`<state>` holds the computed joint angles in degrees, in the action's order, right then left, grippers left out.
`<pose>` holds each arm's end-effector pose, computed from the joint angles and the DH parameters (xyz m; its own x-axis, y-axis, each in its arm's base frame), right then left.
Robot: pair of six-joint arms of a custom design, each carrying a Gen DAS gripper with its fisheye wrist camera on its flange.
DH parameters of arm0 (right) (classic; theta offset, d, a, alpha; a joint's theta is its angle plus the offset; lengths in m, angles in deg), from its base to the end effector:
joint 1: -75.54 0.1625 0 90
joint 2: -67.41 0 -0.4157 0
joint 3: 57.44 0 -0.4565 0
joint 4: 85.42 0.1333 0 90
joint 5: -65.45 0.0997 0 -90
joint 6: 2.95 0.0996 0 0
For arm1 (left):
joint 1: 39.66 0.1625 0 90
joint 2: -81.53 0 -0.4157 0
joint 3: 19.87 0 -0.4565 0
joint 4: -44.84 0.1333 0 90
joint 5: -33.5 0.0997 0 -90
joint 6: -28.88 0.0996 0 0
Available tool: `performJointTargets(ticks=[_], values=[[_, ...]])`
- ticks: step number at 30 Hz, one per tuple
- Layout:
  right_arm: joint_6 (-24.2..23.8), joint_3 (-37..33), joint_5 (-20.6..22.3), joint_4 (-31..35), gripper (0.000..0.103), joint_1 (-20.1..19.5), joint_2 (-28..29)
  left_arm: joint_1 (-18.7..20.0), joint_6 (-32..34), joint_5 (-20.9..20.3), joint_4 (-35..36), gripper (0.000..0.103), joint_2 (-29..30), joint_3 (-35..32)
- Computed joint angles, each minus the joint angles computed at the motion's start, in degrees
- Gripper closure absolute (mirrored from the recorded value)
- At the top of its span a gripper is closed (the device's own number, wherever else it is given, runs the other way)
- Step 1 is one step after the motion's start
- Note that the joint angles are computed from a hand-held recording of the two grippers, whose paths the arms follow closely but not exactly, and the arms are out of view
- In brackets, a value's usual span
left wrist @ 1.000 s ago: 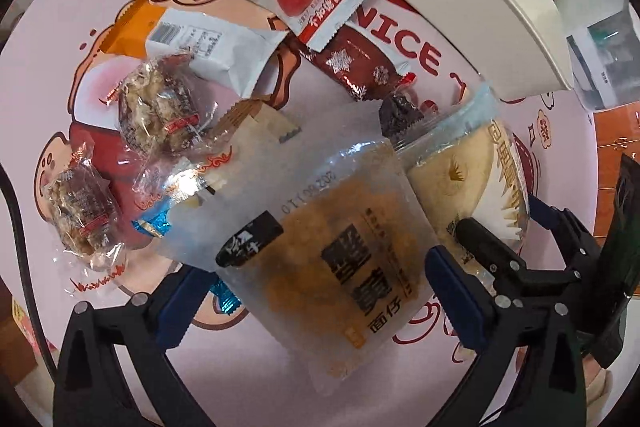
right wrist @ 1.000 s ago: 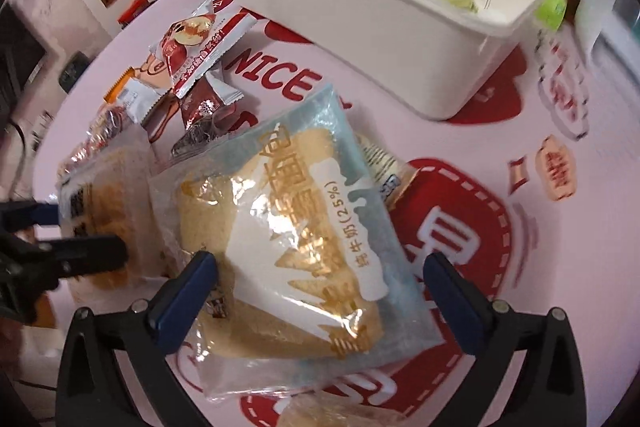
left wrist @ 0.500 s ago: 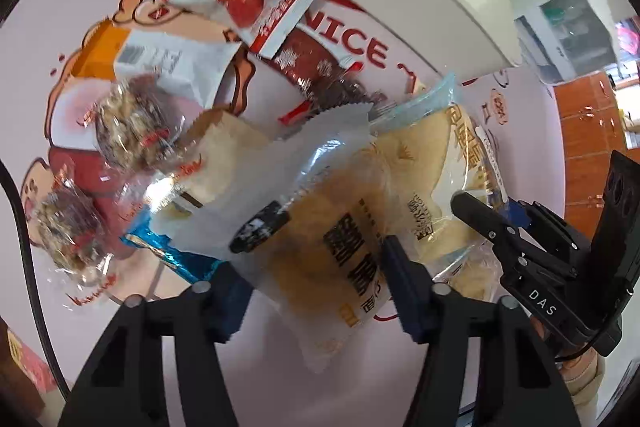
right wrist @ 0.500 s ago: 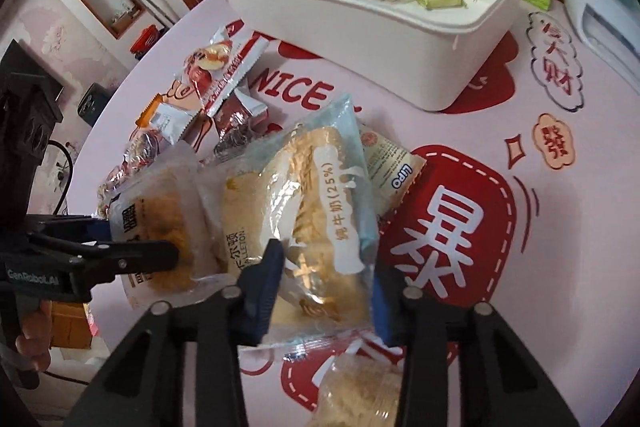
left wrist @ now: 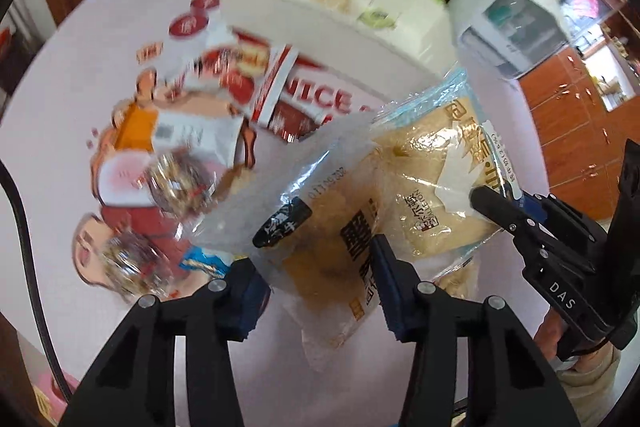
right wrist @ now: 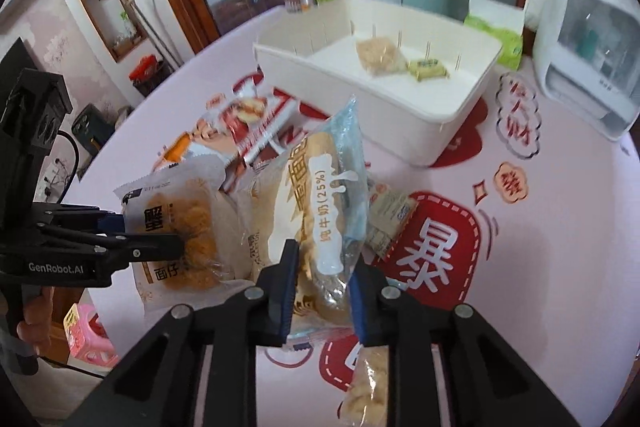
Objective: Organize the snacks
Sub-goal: 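Lift both bags over the tray and release them inside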
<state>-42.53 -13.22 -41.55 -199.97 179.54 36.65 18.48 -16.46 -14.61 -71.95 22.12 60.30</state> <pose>0.3230 -0.8649 0.1946 -0.5744 -0.7429 0.3437 -0.7829 0.6212 0.0346 -0.2237 -0.7385 0.2953 -0.8438 -0.3665 -0.3920 -0.1071 0.8308 -0.5461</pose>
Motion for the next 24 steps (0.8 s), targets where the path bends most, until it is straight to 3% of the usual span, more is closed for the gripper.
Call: performJointTargets(ticks=[8,15,20,24], values=[[-0.26,3.48,1.73,-10.25,0.081,2.06,-3.09,-3.29,9.78,7.78,-2.75,0.059,-0.02,-3.17],[0.03,1.25,0.22,-19.98,0.081,4.21,-1.82,-4.67,25.92,15.07,-9.02,0.060,4.56,-11.79],[2.19,-7.79,-2.93,-23.30,0.081,5.53,3.83,-3.99,37.45,18.24,-12.69,0.060,10.31,-21.97],[6.26,-22.35,-4.75,-20.35,0.081,6.10,12.17,-2.59,44.94,19.58,-12.51,0.060,16.44,-32.71]])
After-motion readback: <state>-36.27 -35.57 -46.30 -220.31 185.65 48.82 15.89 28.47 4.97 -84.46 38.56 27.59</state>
